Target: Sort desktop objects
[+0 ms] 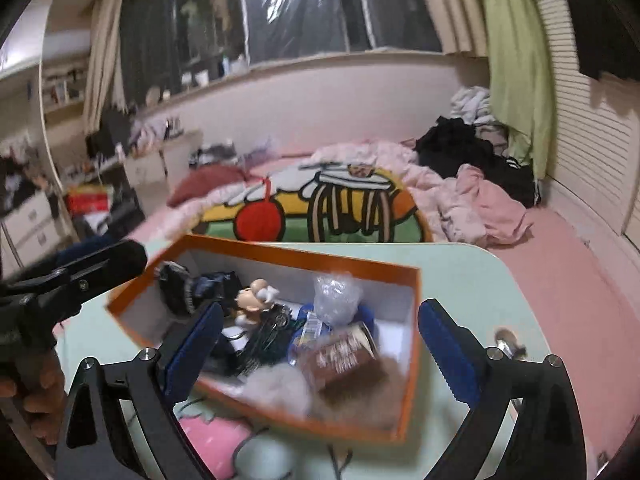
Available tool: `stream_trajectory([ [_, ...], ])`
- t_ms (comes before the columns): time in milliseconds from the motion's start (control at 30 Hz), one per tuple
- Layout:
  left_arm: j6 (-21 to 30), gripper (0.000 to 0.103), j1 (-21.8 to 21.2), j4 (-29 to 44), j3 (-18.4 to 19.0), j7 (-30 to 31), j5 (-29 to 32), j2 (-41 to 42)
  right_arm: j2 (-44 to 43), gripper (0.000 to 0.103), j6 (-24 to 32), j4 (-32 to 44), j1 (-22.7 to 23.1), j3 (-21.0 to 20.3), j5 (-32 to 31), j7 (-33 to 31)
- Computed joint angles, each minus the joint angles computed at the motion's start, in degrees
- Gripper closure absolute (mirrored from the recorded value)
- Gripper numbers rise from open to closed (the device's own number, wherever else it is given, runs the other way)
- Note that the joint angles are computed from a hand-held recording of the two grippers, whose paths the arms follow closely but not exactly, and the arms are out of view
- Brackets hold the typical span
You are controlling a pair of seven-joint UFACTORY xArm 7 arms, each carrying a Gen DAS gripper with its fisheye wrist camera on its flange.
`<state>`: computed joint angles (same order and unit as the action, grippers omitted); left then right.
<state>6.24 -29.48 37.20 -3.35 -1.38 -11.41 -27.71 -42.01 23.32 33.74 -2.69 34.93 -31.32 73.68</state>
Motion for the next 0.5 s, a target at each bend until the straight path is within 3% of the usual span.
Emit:
stream_trajectory([
  [100, 8.2, 0.003, 2.0, -1.5, -2.5, -1.6, 1.4, -3.7, -1.5, 0.004, 5.0, -2.0, 8.0, -2.5, 6.0, -0.7],
  [200, 11.5, 0.003, 4.6, -5.3, -6.8, -4.6, 4.0, -6.1, 0.2, 0.004, 8.9, -2.5, 12.1, -2.5, 9.2, -0.3],
  [367, 17.9, 0.000, 6.6, -3.9, -9.9, -7.8, 8.5, -1.2, 9.3, 0.000, 20.9, 2.2, 15.2, -4.1, 10.6, -1.0],
  [500, 18.8, 0.000, 7.8, -3.2, -11.3, -10.6, 11.7, -0.4, 9.5, 0.000, 22.8, 2.8, 18.0, -6.7, 9.2, 0.3],
])
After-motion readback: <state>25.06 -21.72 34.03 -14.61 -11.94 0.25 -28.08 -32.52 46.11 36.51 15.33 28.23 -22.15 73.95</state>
